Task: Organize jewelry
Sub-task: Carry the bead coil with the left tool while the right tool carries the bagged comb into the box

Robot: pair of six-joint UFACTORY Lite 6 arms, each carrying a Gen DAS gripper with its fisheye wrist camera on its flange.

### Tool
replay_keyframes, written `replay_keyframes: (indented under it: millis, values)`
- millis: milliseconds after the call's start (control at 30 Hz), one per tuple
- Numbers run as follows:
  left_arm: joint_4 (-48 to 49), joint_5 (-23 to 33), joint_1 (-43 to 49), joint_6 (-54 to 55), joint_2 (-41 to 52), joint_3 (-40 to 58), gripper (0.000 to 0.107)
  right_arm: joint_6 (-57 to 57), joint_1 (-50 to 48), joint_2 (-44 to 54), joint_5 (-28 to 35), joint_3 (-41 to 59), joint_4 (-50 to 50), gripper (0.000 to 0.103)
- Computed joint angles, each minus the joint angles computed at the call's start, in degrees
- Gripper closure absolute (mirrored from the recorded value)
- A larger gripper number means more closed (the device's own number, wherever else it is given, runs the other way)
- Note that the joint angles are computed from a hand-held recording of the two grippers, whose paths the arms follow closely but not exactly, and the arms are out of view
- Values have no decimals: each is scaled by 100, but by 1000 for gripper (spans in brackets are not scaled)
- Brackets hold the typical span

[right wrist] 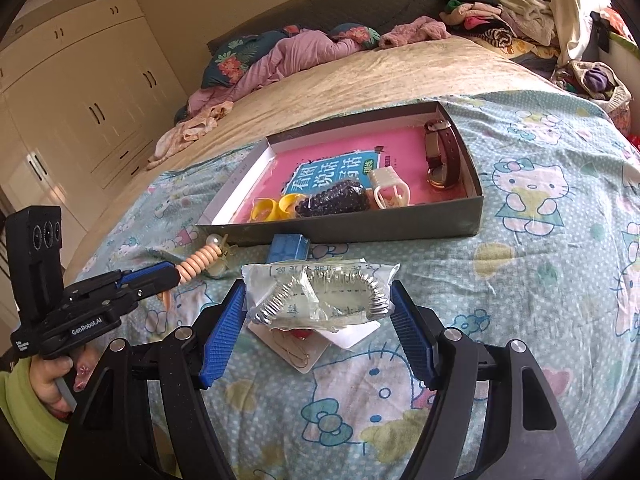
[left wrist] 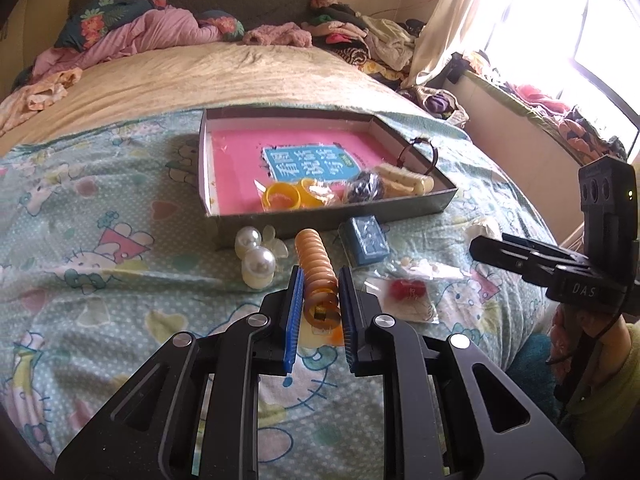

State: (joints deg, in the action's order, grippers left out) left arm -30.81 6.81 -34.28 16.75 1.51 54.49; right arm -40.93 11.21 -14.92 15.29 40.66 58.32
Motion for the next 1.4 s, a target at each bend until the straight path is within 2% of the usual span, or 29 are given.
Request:
replay_keyframes:
  millis: [67,433,833,1033,1167,1400]
  values:
    - [184,21,19,-175,-97,47,96,180,46,-83,-31,3,-182,34]
    - [-70,62,241,56,-213,349,96,1128,233,-355,-168,116,-1151,34]
    - [714,29,295,-647,455,1253,96,1520,50,-452,-271,305,-1661,34]
    - [1235,25,253,-1159,858,1717,96,1050,-214,-441,-272,356,-1266,34]
    - [1939,67,172,-1854,1180,2074,96,583,-392,-369,-250,425,-840,34]
    - [1914,119,93,-1839,1645,2497,96,98,-582,-189,-225,614,-429,34]
